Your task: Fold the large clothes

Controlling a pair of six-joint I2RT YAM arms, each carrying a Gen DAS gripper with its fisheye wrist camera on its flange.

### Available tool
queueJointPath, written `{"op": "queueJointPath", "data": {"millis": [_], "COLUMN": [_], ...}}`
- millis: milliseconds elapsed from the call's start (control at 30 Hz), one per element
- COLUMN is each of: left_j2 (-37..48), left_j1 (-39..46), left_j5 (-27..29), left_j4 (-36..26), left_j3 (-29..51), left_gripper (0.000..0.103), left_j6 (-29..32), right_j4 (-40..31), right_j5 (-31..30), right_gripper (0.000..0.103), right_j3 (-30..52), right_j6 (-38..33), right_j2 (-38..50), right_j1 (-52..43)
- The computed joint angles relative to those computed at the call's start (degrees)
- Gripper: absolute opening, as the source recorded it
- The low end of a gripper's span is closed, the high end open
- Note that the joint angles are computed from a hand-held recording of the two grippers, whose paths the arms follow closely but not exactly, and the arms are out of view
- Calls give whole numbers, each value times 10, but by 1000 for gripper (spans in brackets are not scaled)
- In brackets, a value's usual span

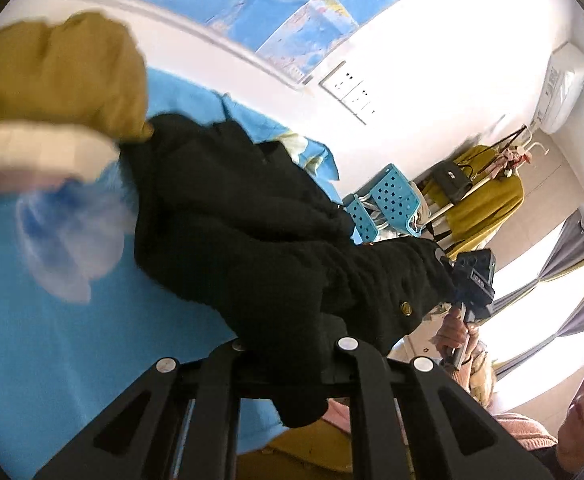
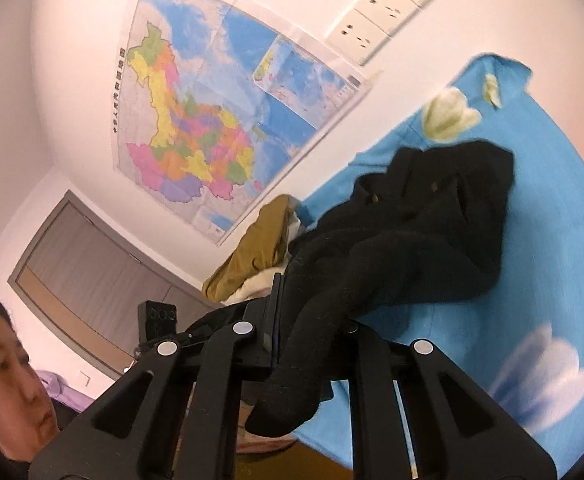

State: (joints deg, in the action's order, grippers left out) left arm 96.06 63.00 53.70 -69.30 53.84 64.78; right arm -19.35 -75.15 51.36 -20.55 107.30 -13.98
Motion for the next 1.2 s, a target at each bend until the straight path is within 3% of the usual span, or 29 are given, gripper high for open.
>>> {"op": "queueJointPath", "data": {"millis": [200, 333, 533, 667, 900, 933, 967, 1033, 1133, 1200], "left_j2": [5, 41, 132, 206, 327, 344, 353, 367, 391, 391], "left_j1": [-71, -116, -188, -222, -266, -271, -273, -277, -277, -278], "left_j5": [0, -15, -61, -94, -172, -181, -188, -204, -206, -209], "left_j4": [48, 88, 157, 171, 162, 161, 159, 171, 159, 166], "left_j3": [88, 157, 264, 350, 487, 504, 515, 529, 565, 566], "left_gripper": [9, 9, 9, 9, 11, 11, 13, 13, 19, 21], "left_j6": [-137, -234, -384, -441, -524, -534, -539, -558, -566, -573], "right_j4": [99, 120, 62, 9, -146, -156, -150, -104, -61, -62], "right_j5": [16, 41, 89, 123, 187, 192, 193, 198, 195, 204], "right_gripper": [11, 11, 11, 11, 17, 25, 42, 67, 71, 71], "right_j3": [67, 139, 307, 430, 682, 700, 708, 689, 669, 649], "right_j6": [161, 242, 302, 336, 344, 343, 352, 380, 390, 350], "right_j2": [33, 82, 194, 276, 436, 447, 453, 443, 425, 402], "right_j1": [39, 63, 95, 114, 143, 145, 147, 145, 143, 147]}}
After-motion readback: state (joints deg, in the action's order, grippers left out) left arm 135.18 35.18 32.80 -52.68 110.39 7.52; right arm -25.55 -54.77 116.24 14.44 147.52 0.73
